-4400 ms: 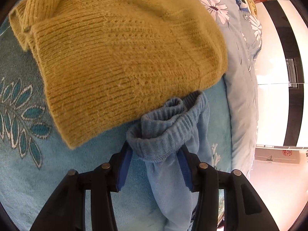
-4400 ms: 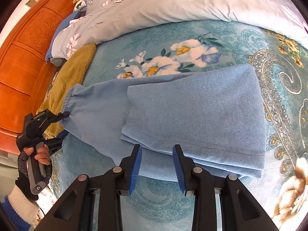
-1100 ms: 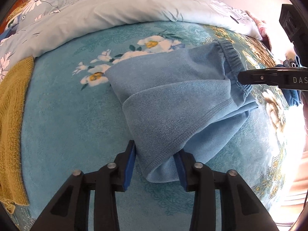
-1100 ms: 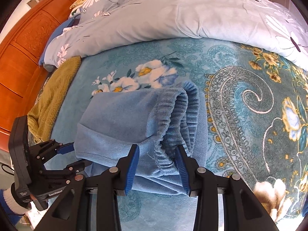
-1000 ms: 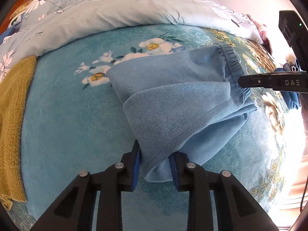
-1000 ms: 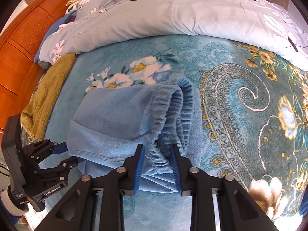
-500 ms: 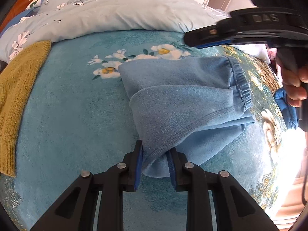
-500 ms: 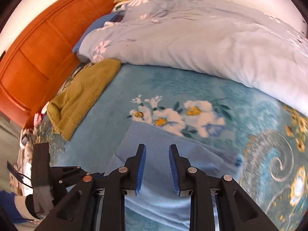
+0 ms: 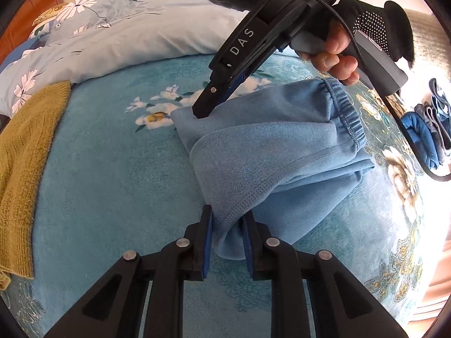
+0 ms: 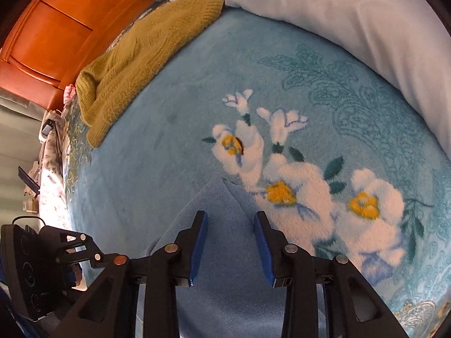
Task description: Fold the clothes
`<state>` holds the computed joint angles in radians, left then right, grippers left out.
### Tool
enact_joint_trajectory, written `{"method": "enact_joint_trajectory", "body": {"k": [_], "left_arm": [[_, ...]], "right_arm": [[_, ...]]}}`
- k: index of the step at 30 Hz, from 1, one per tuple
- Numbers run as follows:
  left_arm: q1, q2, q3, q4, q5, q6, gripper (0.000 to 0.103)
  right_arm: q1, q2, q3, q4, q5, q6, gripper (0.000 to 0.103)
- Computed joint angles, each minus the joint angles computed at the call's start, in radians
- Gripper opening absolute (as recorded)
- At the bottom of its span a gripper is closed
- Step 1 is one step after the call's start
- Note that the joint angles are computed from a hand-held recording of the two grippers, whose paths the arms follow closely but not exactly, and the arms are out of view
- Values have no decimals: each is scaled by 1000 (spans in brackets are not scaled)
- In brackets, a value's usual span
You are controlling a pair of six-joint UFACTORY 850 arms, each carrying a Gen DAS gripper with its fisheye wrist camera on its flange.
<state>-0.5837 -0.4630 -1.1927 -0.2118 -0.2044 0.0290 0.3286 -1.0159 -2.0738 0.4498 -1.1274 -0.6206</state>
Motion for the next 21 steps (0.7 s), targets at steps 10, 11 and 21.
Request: {"method": "enact_joint_trajectory", "body": {"k": [10, 11, 21], "left_arm": [[-8, 18, 36, 32, 13, 11, 6], [-7, 23, 51, 27, 19, 15, 6], [11, 34, 26, -50, -53, 20, 11]], "right_arm": [[14, -28, -58, -101, 21, 65, 2], [16, -19, -44, -105, 34, 56, 2], [-20, 171, 205, 16, 199, 32, 7]]}}
